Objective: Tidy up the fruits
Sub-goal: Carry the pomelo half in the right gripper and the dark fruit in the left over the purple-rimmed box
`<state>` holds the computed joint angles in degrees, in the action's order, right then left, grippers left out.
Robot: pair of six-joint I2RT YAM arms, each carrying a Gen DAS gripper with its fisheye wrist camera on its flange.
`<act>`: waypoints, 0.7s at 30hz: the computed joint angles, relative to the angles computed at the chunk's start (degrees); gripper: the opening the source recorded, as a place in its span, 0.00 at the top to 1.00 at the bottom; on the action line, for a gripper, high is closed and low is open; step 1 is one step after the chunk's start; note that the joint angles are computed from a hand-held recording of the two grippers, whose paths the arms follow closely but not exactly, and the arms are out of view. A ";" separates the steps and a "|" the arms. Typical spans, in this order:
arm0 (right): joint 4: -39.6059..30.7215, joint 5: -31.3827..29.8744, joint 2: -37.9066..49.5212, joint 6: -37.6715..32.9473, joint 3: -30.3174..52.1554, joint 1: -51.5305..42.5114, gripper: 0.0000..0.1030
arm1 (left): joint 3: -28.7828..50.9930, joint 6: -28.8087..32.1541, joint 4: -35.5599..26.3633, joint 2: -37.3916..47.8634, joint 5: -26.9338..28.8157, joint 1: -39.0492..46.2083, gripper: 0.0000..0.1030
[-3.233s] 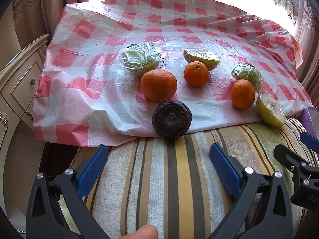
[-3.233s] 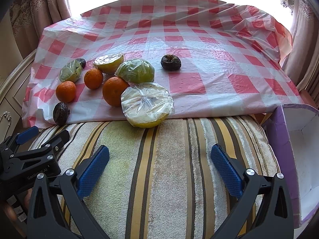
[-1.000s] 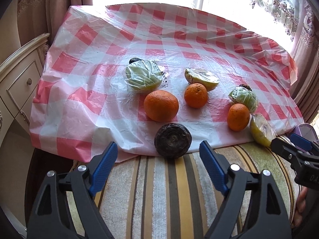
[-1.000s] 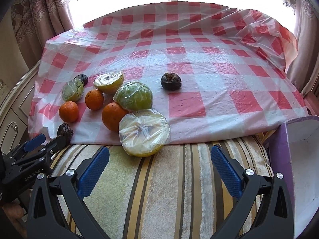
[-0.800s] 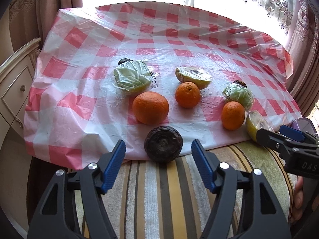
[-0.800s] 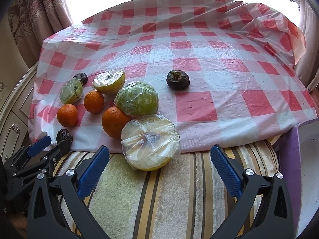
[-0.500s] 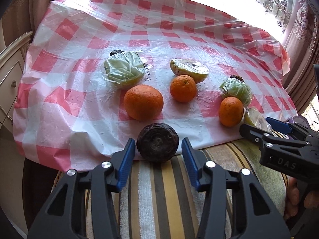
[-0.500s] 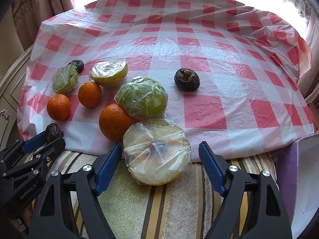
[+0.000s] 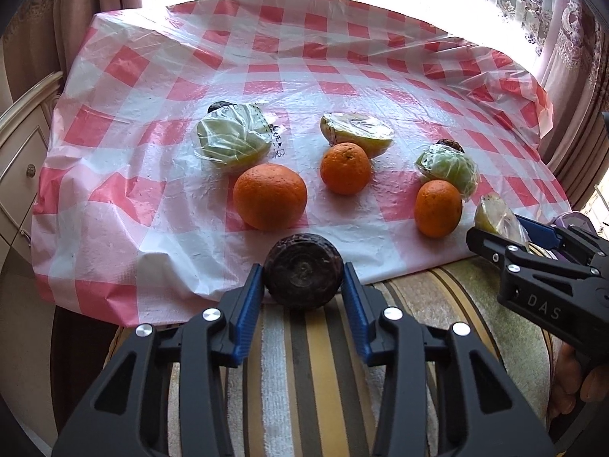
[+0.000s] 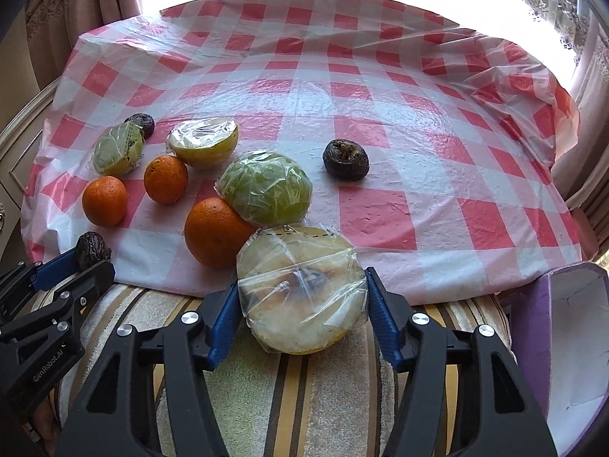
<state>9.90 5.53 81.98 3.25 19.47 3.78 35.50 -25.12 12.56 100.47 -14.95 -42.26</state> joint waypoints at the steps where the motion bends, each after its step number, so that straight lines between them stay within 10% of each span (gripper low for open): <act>1: 0.12 0.61 -0.44 0.14 -0.25 0.21 0.43 | -0.09 -0.04 -0.07 -0.23 -0.55 -0.25 0.60; 21: -2.41 -1.93 -11.28 0.11 -3.53 -5.85 0.43 | 3.47 0.34 -6.05 -2.72 -8.54 -7.44 0.60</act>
<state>7.48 3.61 70.70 3.35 15.94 -2.07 38.97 -24.78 6.51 97.75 -23.49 -49.70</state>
